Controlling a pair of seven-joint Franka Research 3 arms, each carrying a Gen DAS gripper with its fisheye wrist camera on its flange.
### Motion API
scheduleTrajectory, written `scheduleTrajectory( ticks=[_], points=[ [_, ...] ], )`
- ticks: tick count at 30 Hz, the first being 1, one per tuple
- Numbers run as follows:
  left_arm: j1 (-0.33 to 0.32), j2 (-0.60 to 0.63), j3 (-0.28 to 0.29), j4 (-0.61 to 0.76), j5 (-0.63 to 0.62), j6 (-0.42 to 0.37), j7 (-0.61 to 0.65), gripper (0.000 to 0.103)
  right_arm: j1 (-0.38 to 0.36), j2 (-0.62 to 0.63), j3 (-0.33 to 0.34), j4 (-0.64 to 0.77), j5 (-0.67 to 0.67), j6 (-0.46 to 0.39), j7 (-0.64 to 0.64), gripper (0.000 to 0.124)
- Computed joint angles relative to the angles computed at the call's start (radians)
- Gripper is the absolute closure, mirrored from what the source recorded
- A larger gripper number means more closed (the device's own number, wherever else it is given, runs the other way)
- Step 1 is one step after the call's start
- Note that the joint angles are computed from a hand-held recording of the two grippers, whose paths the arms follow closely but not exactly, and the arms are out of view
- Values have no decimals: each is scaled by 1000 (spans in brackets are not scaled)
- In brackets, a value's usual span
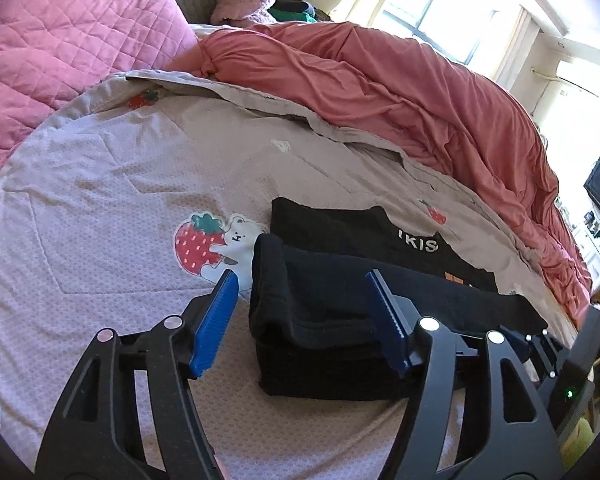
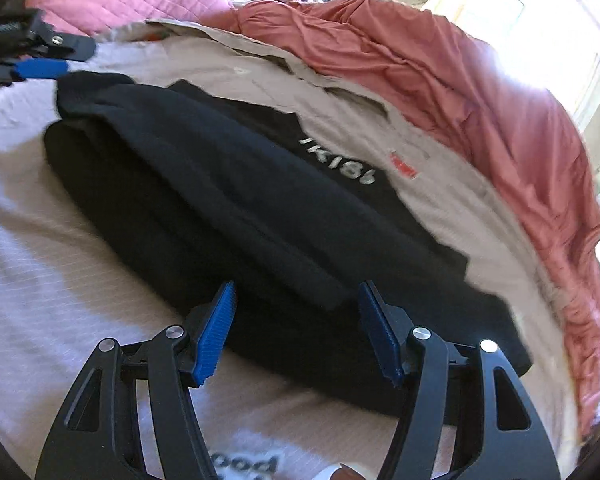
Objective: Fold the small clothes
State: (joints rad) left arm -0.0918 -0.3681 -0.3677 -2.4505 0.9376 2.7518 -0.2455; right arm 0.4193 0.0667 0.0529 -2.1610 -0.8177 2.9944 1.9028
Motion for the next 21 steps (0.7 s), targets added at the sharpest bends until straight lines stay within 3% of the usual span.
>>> scheduleTrajectory(
  ticks=[5,8,12,14,16,19,21],
  points=[
    [19,-12,-14,3,66,33,-36,46,5,43,-11,90,35,6,-6,62],
    [47,-9,-30,14,159,109,-83,46,-8,94,10,173,230,-8,-145,62],
    [86,44,-47,66,329,258,-157,44,-5,205,8,353,414,-115,-223,63],
    [45,95,-22,88,287,272,-66,43,1,246,-7,430,491,-178,-221,63],
    [-18,135,18,95,167,261,84,43,-50,223,47,400,646,-149,-330,63],
    [-132,183,99,87,-116,271,397,43,-87,134,92,272,784,-85,-484,63],
    [-244,209,175,77,-372,273,656,43,-126,68,141,182,948,-76,-636,63]
  ],
)
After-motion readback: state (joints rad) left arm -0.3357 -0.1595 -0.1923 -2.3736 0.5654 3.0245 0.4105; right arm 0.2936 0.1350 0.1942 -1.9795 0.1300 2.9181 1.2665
